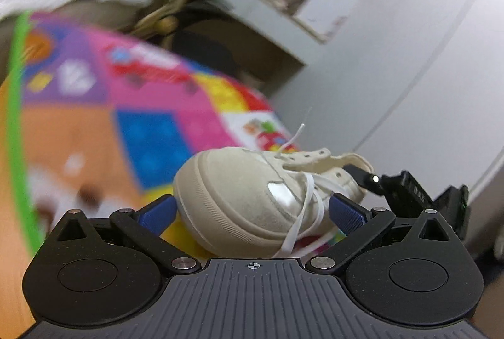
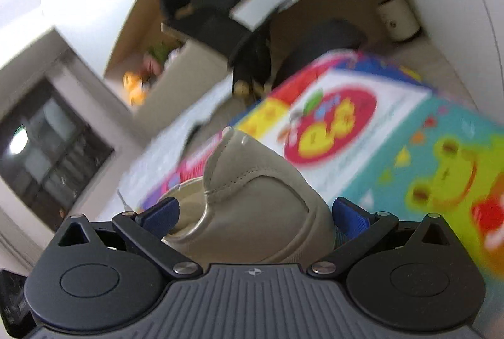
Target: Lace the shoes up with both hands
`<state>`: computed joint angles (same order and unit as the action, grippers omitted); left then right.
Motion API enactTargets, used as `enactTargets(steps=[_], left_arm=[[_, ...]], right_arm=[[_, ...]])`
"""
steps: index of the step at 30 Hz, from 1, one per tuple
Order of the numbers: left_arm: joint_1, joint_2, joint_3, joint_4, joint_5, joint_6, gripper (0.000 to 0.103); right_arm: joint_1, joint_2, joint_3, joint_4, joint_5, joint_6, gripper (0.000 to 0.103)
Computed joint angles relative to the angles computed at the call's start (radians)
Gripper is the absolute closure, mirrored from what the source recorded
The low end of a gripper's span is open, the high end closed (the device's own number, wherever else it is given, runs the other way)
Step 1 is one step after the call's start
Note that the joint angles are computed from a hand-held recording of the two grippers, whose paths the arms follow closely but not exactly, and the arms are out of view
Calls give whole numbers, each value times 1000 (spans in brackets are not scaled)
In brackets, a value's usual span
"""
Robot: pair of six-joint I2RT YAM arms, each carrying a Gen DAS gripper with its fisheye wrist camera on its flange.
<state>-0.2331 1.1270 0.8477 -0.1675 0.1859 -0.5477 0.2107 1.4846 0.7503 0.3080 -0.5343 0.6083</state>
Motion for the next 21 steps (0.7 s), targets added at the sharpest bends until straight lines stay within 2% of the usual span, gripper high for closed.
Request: enactTargets(steps=[1,3,6,8,9,10,12,13,17,21], left_arm=[[25,43,30,11,30,34,0],[57,84,80,-24,1,65,0],[79,-4,44,-72,-46,78,0],[48,-85,6,-124,-132,110,0],[2,-113,-7,-155,-215,150,1],[-59,-131,-15,-188,-318,201,5],[-170,-130,-11,-240,-495,285,32],[-195,-111,-1,-264,-538,298,45],[-170,-4,48,-291,-524,265,45],[-163,71,58,-279,-546,292,46]], right_arm=[[-15,16,9,28,-8,31,0],[-39,38,10,93,-15,100,0],[-51,21,-91,247,-1,115,0],[-38,34,-141,324,46,112,0],[-28,45,-163,359,76,110,0],[-23,59,-175,381,92,123,0],[-34,66,-201,447,81,162,0],[-39,75,-215,491,82,180,0],[-43,99,-235,562,105,214,0],[-42,109,-232,569,112,207,0]])
